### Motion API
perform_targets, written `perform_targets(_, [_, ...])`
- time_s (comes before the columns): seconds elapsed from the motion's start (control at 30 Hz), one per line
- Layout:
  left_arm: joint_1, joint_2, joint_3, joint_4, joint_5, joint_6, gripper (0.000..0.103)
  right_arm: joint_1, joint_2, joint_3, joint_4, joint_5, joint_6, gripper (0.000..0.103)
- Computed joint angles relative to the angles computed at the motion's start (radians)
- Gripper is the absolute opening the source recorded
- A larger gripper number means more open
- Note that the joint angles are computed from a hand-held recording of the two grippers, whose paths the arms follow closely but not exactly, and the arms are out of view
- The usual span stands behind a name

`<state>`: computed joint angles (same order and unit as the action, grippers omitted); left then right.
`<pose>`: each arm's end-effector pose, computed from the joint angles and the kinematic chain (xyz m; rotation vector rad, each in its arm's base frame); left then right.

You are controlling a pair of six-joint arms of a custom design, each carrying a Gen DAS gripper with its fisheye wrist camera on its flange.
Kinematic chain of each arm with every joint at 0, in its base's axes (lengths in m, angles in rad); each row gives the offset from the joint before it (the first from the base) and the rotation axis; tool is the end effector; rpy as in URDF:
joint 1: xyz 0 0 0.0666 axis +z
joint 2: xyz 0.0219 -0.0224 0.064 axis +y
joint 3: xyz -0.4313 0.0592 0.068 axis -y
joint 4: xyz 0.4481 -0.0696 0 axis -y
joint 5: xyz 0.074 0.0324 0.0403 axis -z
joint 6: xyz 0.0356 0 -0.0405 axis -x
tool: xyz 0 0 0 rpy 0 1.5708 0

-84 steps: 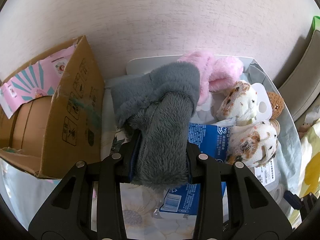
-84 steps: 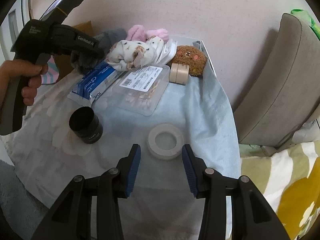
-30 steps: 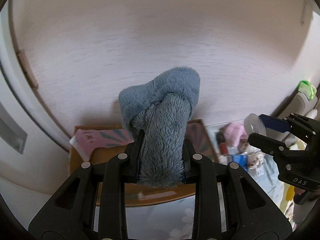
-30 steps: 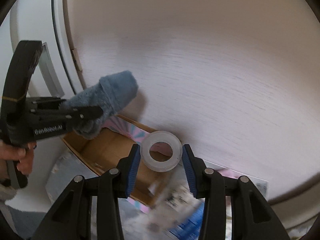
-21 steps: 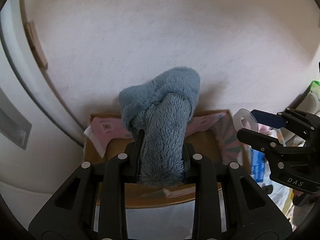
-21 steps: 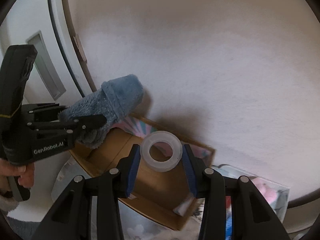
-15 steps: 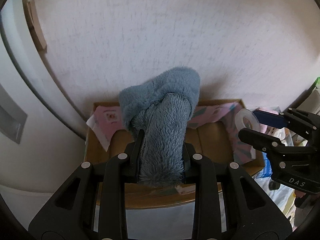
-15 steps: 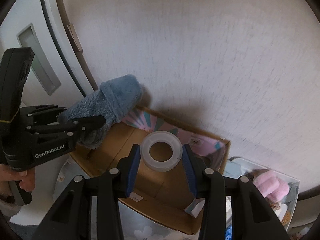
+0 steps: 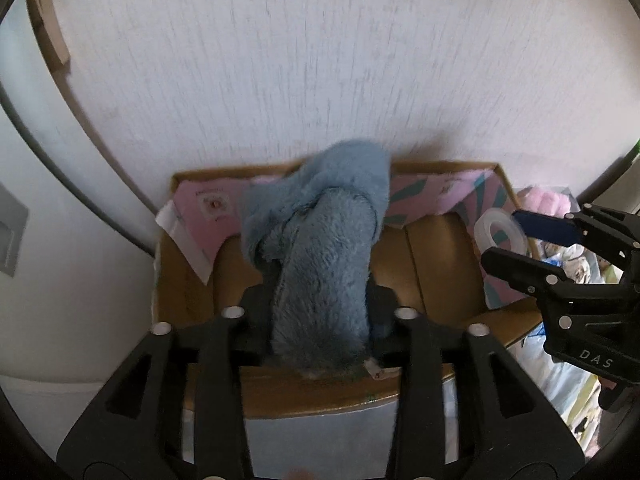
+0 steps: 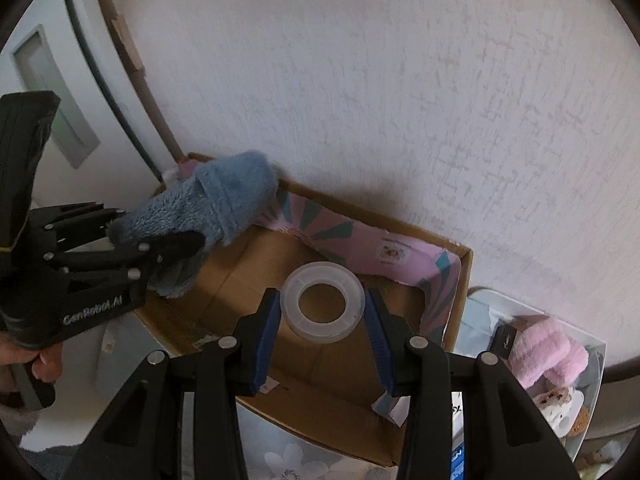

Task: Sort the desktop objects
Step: 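Carry both items over the cardboard box and open both grippers to drop them, then move both grippers back over the tray of items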

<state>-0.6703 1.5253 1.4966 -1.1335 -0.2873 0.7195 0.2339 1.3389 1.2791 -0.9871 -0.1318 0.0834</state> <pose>0.4456 -0.3409 0.4524 -0.1444 2.6441 -0.0571 0.4764 0.1179 0.4445 -0.4597 2.5800 0.2252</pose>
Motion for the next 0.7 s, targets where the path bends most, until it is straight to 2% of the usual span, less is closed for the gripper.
perform_targets(0.03, [0.000,0.002,-0.003,0.000,-0.003,0.001,0.084,0.001,0.001,-0.002,0.001,0.005,-0.007,0.056])
perform_targets(0.07, [-0.004,0.005,-0.002,-0.004,-0.021,0.001,0.100,0.000,-0.002,-0.008,0.008,0.005,-0.014,0.075])
perform_targets(0.1, [-0.012,0.007,0.003,-0.019,-0.064,0.008,0.103,-0.003,-0.010,-0.017,0.019,-0.001,-0.018,0.082])
perform_targets(0.13, [-0.015,0.001,-0.004,-0.007,-0.079,-0.003,0.103,-0.005,-0.015,-0.022,0.027,0.000,-0.024,0.087])
perform_targets(0.2, [-0.013,-0.005,-0.009,0.006,-0.065,-0.008,0.103,-0.006,-0.026,-0.032,0.038,0.016,-0.026,0.087])
perform_targets(0.43, [-0.027,-0.006,0.011,-0.019,-0.063,0.022,0.103,-0.005,-0.057,-0.061,0.057,0.031,-0.020,0.087])
perform_targets(0.57, [-0.046,-0.008,0.020,-0.014,-0.058,0.022,0.103,-0.003,-0.078,-0.066,0.054,0.042,0.012,0.087])
perform_targets(0.7, [-0.067,-0.003,0.051,-0.028,-0.074,0.008,0.103,-0.026,-0.118,-0.069,0.052,0.016,0.032,0.087])
